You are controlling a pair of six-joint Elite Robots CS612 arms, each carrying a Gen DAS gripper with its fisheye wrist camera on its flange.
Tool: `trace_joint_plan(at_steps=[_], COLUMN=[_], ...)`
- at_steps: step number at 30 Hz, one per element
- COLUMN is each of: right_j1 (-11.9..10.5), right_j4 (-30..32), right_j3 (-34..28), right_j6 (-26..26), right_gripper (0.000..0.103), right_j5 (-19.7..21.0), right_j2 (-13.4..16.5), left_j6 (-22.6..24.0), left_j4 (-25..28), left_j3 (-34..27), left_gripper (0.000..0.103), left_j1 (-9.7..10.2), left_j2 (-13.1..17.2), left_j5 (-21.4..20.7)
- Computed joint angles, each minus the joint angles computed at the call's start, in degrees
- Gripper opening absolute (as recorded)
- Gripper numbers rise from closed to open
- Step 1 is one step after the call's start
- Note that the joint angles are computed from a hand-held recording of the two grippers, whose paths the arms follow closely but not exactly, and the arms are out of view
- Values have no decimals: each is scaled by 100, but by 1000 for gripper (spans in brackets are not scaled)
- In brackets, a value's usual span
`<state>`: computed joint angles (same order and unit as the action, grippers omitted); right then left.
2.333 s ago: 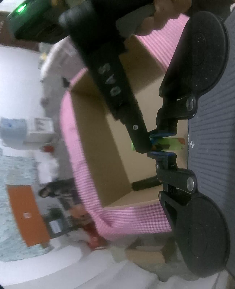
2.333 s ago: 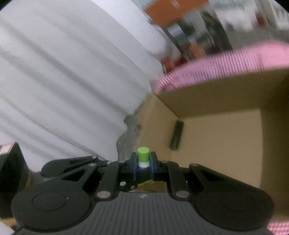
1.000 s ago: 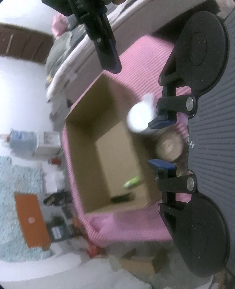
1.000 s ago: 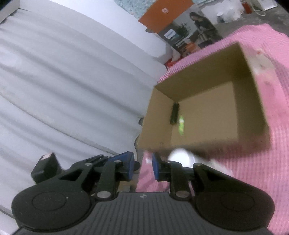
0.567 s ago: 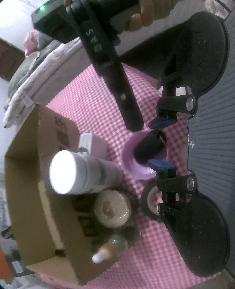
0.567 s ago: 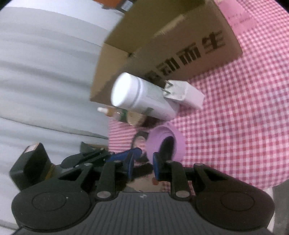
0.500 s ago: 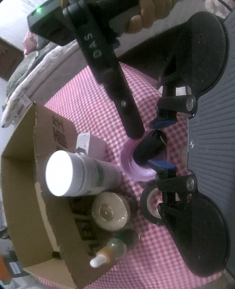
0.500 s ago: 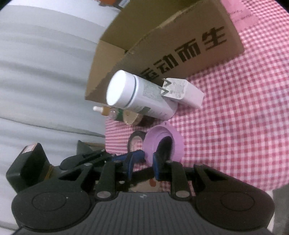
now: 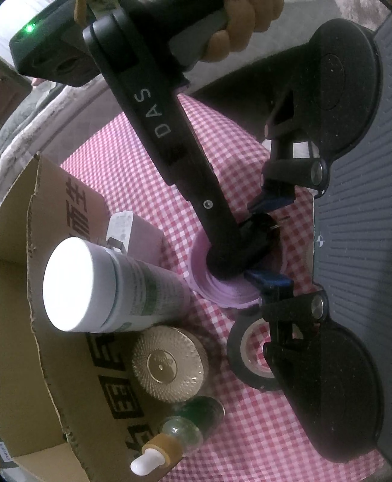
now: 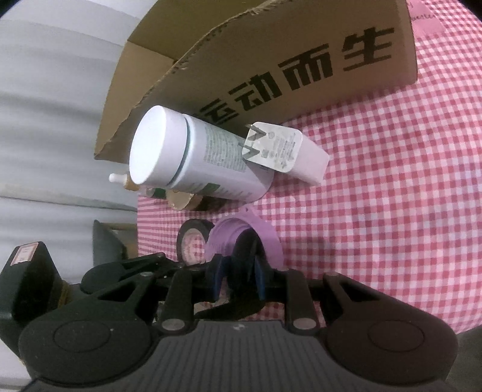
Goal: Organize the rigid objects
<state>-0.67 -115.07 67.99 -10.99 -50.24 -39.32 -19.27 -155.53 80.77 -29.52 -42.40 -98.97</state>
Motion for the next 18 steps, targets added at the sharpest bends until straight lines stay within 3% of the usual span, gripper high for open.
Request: trace_joint_plan(at_steps=[11,18], right_j1=[63,82], right_j4=[265,159], right_j3=[-152,-143], right_j6=[-160,-40], right_gripper=[30,29], right_j5=[-248,-182], right_j2=[34,96], left_j6=[-79,-96], left_j4=[77,56], left_j3=[-124,-171], left_gripper=[47,50], left_j1=[44,21], left_j2=[53,74], left_j5=[-75,72])
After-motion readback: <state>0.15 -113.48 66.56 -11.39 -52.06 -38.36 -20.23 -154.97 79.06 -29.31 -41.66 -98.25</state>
